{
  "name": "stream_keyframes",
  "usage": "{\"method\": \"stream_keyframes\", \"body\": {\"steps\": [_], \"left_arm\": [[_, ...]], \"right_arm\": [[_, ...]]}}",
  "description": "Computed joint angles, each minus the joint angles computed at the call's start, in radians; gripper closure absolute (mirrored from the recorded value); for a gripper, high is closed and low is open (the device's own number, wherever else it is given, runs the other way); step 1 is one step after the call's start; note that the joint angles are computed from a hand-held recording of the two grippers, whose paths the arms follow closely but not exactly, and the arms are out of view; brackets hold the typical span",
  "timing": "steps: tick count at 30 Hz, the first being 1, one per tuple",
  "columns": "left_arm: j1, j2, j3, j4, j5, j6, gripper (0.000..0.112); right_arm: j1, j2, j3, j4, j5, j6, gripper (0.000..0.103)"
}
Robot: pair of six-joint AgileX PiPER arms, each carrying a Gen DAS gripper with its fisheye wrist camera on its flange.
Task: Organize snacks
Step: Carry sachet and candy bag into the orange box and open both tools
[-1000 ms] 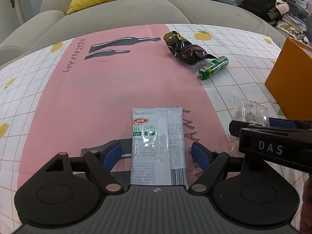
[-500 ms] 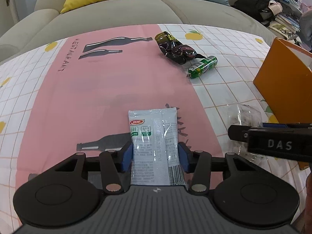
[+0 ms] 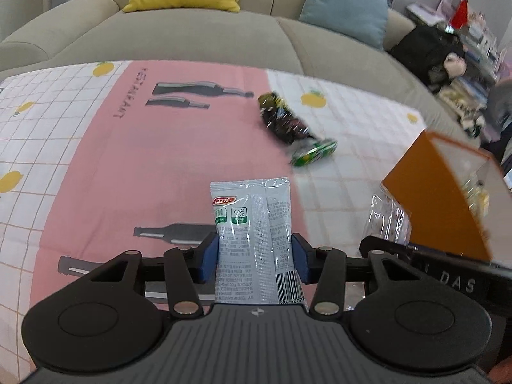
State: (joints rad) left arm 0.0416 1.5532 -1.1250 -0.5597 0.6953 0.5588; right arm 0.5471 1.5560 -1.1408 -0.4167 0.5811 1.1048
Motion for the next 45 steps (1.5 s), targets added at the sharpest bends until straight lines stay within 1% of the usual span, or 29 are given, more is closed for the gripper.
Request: {"method": "stream_keyframes", "body": {"steps": [5, 9, 11, 14, 18, 20, 24, 27, 29, 34, 37, 42, 45], "left_arm": [[-0.025, -0.049, -0.065, -0.01, 0.086, -0.048, 0.058], [-0.086, -0.06, -0.15, -0.006, 0.152, -0.105, 0.058], [-0.131, -0.056, -0.197, 0.004, 0.174, -0.133, 0.058], [-0.219, -0.021, -0.291, 0.034, 0.213, -0.204, 0.058], [-0.342, 0.058, -0.428, 0.073, 0.26, -0.278, 0.058], [-0.402, 0.114, -0.514, 0.085, 0.283, -0.32, 0.058], [-0.507, 0.235, -0.664, 0.113, 0.324, -0.4, 0.058], [-0.572, 0.313, -0.743, 0.144, 0.351, -0.451, 0.058], [-0.605, 0.386, -0.809, 0.156, 0.378, -0.486, 0.058], [-0.66, 0.509, -0.926, 0.205, 0.427, -0.572, 0.058], [-0.688, 0.576, -0.992, 0.257, 0.452, -0.621, 0.058], [-0.716, 0.629, -1.015, 0.3, 0.464, -0.674, 0.058], [-0.732, 0.649, -1.025, 0.319, 0.468, -0.693, 0.058]], "right_arm": [[0.002, -0.116, 0.022, -0.008, 0.016, -0.028, 0.047], [-0.028, -0.211, 0.025, 0.027, 0.054, -0.13, 0.048], [-0.072, -0.26, 0.024, 0.087, 0.074, -0.233, 0.048], [-0.171, -0.326, 0.013, 0.204, 0.128, -0.43, 0.048], [-0.392, -0.373, -0.047, 0.413, 0.251, -0.758, 0.048], [-0.512, -0.38, -0.087, 0.487, 0.317, -0.904, 0.048], [-0.714, -0.351, -0.154, 0.576, 0.418, -1.14, 0.048], [-0.864, -0.295, -0.193, 0.66, 0.478, -1.298, 0.049], [-0.933, -0.253, -0.218, 0.693, 0.51, -1.374, 0.049], [-1.013, -0.171, -0.249, 0.693, 0.549, -1.496, 0.049], [-1.036, -0.12, -0.27, 0.678, 0.575, -1.541, 0.049], [-1.036, -0.05, -0.27, 0.632, 0.589, -1.581, 0.049], [-1.021, -0.012, -0.27, 0.59, 0.595, -1.567, 0.049]]}}
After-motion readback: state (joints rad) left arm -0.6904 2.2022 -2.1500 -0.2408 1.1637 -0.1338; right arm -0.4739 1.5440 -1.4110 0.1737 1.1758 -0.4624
